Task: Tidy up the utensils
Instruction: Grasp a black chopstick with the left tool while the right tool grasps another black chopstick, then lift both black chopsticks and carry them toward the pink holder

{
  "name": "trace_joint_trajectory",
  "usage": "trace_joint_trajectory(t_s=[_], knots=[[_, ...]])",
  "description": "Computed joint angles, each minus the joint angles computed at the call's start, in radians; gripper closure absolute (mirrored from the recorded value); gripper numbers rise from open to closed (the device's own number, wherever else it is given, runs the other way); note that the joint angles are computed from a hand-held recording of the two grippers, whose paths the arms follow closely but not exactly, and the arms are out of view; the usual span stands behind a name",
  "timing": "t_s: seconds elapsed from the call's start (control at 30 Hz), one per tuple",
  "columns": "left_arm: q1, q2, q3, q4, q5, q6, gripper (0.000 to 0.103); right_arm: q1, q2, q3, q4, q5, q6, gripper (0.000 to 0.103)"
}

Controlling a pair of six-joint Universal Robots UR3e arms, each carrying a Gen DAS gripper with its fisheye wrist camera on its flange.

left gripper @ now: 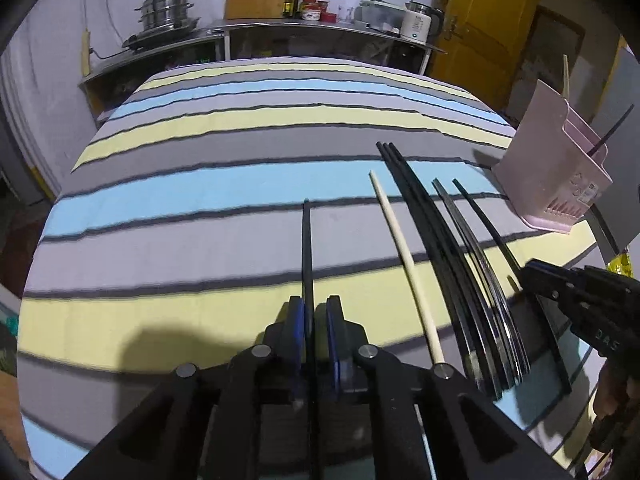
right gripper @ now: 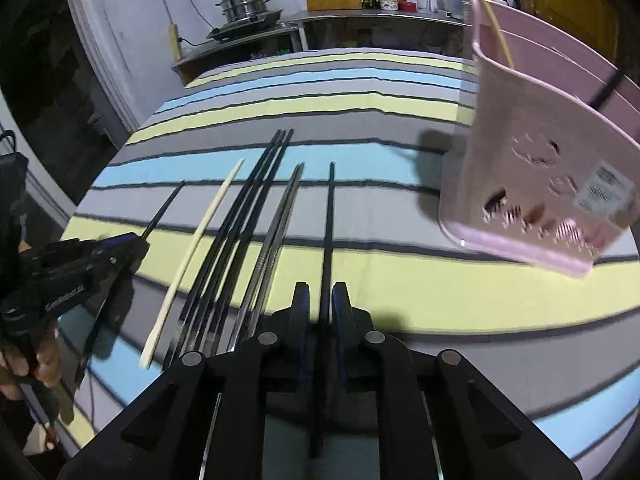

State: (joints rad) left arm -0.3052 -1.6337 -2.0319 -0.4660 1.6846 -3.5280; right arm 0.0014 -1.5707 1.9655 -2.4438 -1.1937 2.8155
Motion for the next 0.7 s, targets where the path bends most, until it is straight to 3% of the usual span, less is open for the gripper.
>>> trace_joint_trajectory(t_s=[0.37, 0.5, 0.6, 0.7], knots=[[-0.021, -0.134, 0.172, -0.075, 0.062, 0.072, 0.089, 0.048, 0.173, -0.189, 0.031, -0.023, 0.047, 0.092], [-0.024, -0.142, 0.190, -0.093, 0.069, 0.074, 0.089, 0.050, 0.182, -0.205, 0.042, -0.030, 0.047, 0.097], [-0.009, -0.139, 0.201, -0.111, 0.049, 0.067, 0.098, 0.042, 0.176, -0.213, 0.062, -0.015, 0.040, 0.097], [0.000, -0.113, 0.196, -0.115, 0.027, 0.060, 0.098, 0.025, 0.136, -0.201, 0.071, 0.014, 0.031, 0.098]])
